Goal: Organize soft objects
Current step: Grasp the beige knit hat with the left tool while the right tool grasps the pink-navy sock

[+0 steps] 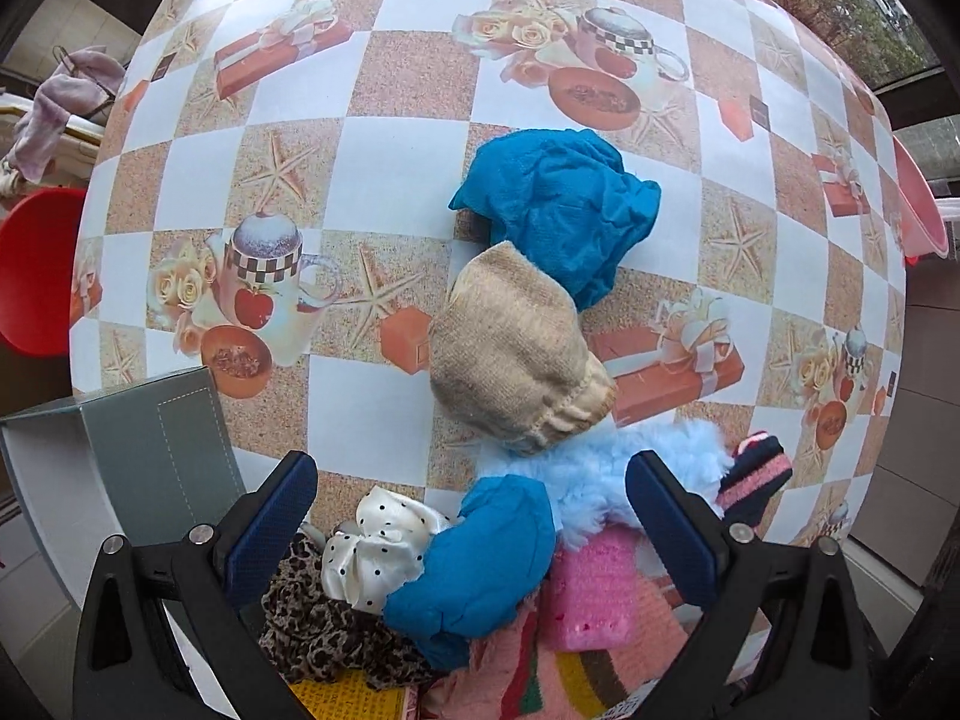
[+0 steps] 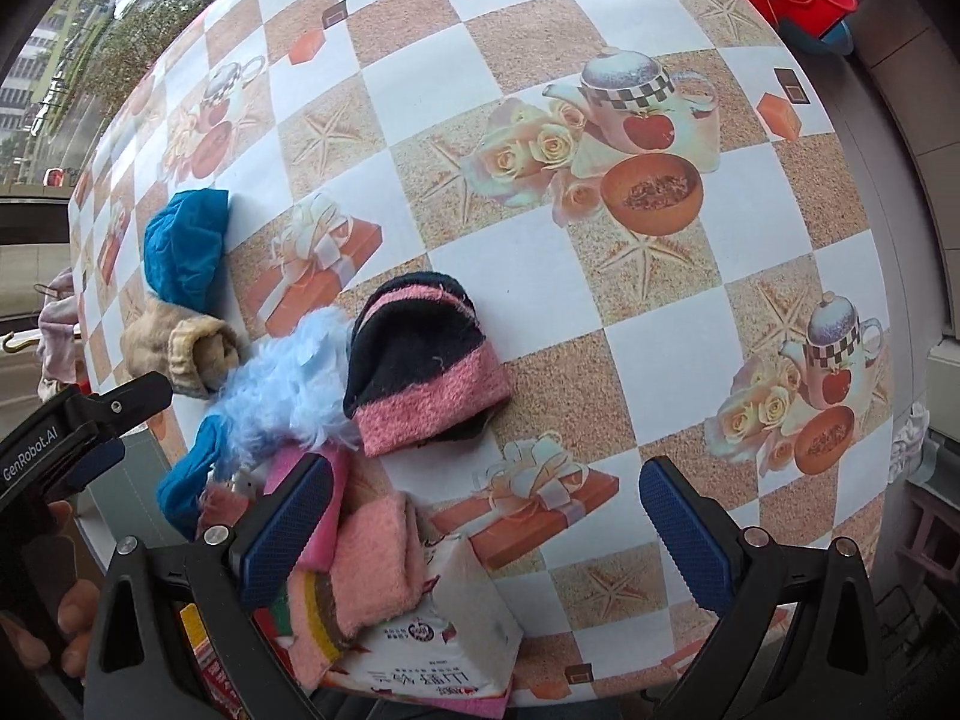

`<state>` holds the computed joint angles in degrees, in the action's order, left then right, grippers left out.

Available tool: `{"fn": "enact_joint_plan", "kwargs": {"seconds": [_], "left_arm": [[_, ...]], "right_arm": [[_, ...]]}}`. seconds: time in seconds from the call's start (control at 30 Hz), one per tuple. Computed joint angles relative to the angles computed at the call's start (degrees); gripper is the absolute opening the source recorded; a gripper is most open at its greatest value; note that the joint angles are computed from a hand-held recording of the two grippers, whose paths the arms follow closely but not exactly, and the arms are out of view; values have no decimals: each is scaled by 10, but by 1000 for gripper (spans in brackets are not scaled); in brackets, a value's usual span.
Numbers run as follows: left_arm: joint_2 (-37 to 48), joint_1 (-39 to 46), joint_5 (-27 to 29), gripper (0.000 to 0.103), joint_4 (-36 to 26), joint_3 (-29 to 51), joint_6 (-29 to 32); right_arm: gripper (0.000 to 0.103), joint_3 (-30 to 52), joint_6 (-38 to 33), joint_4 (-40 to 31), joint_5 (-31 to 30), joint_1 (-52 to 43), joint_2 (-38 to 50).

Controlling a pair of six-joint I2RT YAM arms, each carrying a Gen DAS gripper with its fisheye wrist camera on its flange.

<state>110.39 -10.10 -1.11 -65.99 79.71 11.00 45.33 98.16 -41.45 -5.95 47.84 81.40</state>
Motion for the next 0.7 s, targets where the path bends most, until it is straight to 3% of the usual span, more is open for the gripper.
{"fn": "enact_joint_plan", "kwargs": {"seconds": [0.23, 0.37, 0.53, 0.57, 0.63, 0.7], "left_arm": [[42, -9, -3, 103, 38, 1, -34], [66, -11, -24, 103, 55, -1, -48], [86, 12, -38, 100, 63, 7, -46], [92, 16, -38, 99, 64, 11, -43], [98, 19, -32, 97, 65, 17, -36], [103, 18, -27, 93, 69, 18, -28]], "right_arm": [[103, -37, 44, 12, 14, -26, 5], [103, -37, 3, 62, 2, -47, 46], [103, -23, -23, 67, -2, -43, 83], [101, -22, -21, 68, 2, -37, 81], [89, -23, -27, 77, 13, -27, 74], [88, 7, -50, 72, 4, -16, 104]]}}
